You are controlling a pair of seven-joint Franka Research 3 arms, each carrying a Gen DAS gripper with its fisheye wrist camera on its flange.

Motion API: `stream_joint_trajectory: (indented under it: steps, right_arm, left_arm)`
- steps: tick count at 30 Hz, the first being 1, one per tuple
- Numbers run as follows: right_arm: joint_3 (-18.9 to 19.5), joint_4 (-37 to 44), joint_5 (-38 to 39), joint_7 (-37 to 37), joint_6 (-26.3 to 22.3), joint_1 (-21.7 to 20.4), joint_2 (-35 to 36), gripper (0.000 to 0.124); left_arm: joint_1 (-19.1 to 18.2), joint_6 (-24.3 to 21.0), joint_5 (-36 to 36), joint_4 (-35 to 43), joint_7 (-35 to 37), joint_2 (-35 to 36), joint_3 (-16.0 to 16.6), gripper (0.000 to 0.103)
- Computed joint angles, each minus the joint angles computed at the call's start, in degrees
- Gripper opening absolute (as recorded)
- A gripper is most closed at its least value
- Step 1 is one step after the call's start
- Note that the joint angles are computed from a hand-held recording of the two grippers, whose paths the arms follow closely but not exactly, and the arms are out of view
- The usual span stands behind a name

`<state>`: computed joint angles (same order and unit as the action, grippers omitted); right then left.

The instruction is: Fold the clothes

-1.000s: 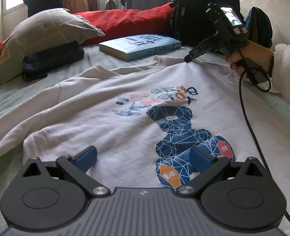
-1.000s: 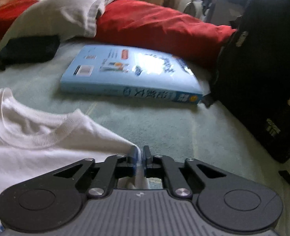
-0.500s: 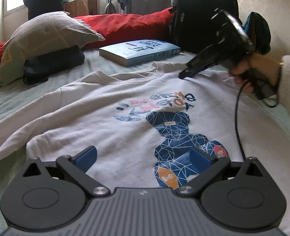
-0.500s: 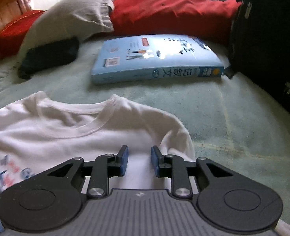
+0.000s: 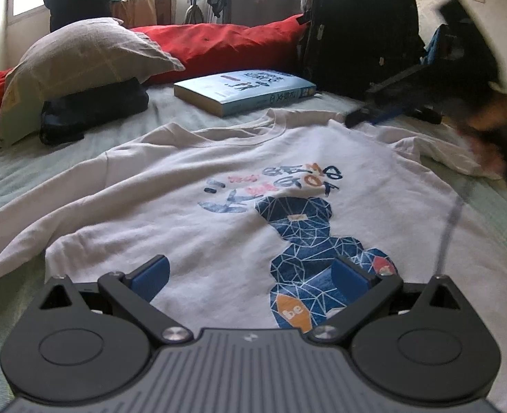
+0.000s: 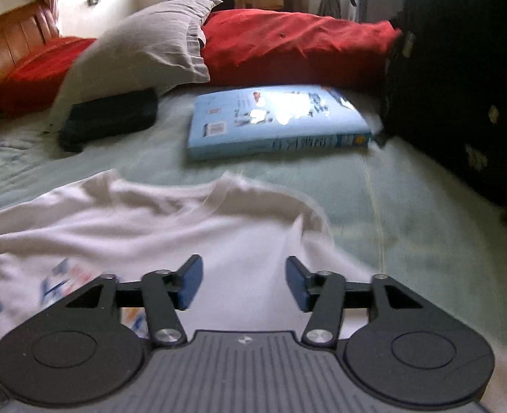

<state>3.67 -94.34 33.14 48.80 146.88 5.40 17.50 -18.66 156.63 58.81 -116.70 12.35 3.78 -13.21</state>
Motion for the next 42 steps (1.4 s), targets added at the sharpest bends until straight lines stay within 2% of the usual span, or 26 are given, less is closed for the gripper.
stream_joint_trajectory:
  steps: [3,5,6,9,12,15,17,23,26,31,33,35,38,42]
  right_arm:
    - [0.65,-5.82,3.84,-1.58,0.36,-0.62,-3.0,0.068]
    - [0.35,-8.37,4.06,-0.26,3.62,0.47,-3.09,0.068]
    - [0.84,-9.9,5.6,-1.3,5.99,0.57,-3.45,0.073]
    - [3.38,-13.84,14.4,-9.88,11.04,-0.3,-5.16,0.089]
    - [4.31,-15.68,22.9,-18.28,11.68,-0.82,-6.18,0.096]
    - [4.35,-16.42,31.99,-27.34,10.36,-1.31,-6.63,0.102]
    - [3.37,-16.35,34.86,-29.87,8.02,-1.23,-6.75,0.103]
    - [0.87,-15.01,37.54,-29.63,0.94,-1.6,-6.43,0.103]
    - [0.38,-14.95,37.72,-29.39,0.02,-1.48,-6.51,0.103]
    - [0.05,-14.88,37.69,-29.4,-0.33,-1.31,-6.45,0.103]
    - [0.02,-14.8,37.65,-29.47,-0.3,-1.28,-6.36,0.103]
    - [0.01,-14.72,37.7,-29.69,-0.43,-1.32,-6.25,0.103]
    - [0.03,-14.6,37.86,-29.94,-0.61,-1.41,-6.1,0.103]
    - [0.12,-14.57,37.97,-30.36,-0.26,-1.35,-5.96,0.103]
  left_arm:
    - [0.11,-0.13,-2.63,0.66,1.44,1.12,0.03,0.1]
    - [-0.12,-0.03,-2.46,1.11,0.66,1.85,0.35,0.102]
    - [-0.25,-0.01,-2.24,1.22,0.5,2.04,0.49,0.102]
    - [-0.44,-0.13,-2.32,1.21,1.87,2.13,0.68,0.102]
    - [-0.01,-1.06,-8.11,1.62,9.23,2.11,0.11,0.102]
    - [0.85,-2.89,-19.09,3.3,19.0,2.62,-0.66,0.102]
    - [0.81,-5.2,-22.09,5.53,21.43,3.27,-0.38,0.102]
    - [-0.47,-12.2,-18.8,17.46,25.6,9.08,1.64,0.102]
    - [-0.66,-13.31,-19.99,23.87,28.28,13.49,2.63,0.102]
    - [-0.76,-12.33,-19.54,30.41,31.16,18.53,5.52,0.102]
    - [0.25,-11.81,-20.62,31.4,31.39,19.54,6.46,0.102]
    - [3.19,-9.9,-25.67,30.58,32.12,19.6,6.02,0.096]
    - [9.3,-4.74,-37.31,26.7,35.34,18.8,3.5,0.083]
    - [14.89,0.25,-48.86,22.22,42.77,17.77,0.61,0.082]
